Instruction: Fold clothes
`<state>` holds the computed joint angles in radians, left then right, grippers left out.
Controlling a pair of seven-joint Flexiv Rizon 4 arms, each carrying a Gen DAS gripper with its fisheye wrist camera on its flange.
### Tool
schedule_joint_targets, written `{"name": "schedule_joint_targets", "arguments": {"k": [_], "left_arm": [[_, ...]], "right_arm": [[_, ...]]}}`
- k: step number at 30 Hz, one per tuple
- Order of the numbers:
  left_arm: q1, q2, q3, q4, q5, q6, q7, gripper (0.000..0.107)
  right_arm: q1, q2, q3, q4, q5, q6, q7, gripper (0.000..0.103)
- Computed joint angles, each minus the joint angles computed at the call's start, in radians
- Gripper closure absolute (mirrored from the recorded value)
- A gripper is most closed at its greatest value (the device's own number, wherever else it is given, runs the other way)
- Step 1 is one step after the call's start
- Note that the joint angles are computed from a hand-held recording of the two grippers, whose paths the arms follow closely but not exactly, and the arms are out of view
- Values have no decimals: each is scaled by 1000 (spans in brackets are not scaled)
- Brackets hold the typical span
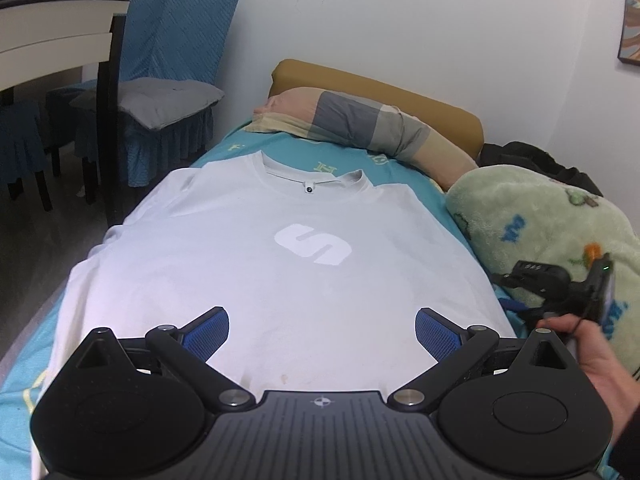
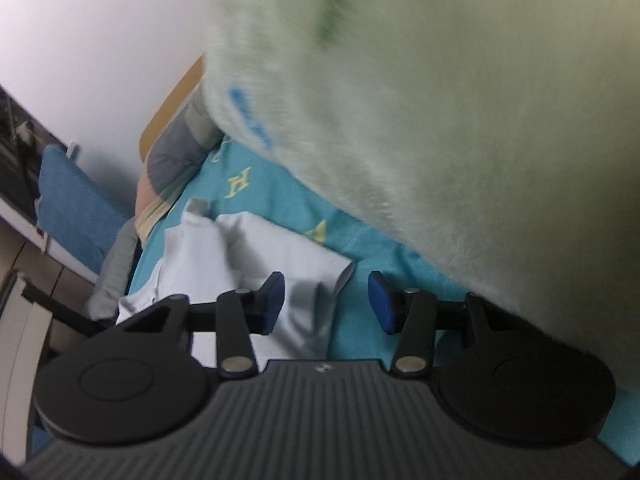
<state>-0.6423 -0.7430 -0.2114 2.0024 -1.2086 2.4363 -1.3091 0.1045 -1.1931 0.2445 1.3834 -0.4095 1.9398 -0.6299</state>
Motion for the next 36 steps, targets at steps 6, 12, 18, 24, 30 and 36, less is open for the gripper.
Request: {"name": "schedule_joint_targets", "arguments": {"k": [6, 12, 18, 24, 30, 36], "left_arm": [[22, -10, 6, -9, 38, -33, -26, 6], [31, -12, 24, -12, 61, -49, -67, 6], [36, -8, 39, -5, 97, -41, -115, 6], [33, -12, 47, -9, 112, -39, -120, 6], [30, -4, 48, 5, 131, -25, -141, 6], [25, 16, 42, 36, 116, -16, -173, 6]], "right_arm": [[30, -83, -17, -136, -40, -8, -34, 69], [101, -61, -122, -178, -40, 6, -127, 96], [312, 25, -466, -186, 212, 22, -288, 97], [304, 43, -491, -254, 297, -84, -328, 92], [184, 123, -236, -74, 224, 50, -368, 28], [148, 127, -132, 67, 259, 48, -229, 22]]}}
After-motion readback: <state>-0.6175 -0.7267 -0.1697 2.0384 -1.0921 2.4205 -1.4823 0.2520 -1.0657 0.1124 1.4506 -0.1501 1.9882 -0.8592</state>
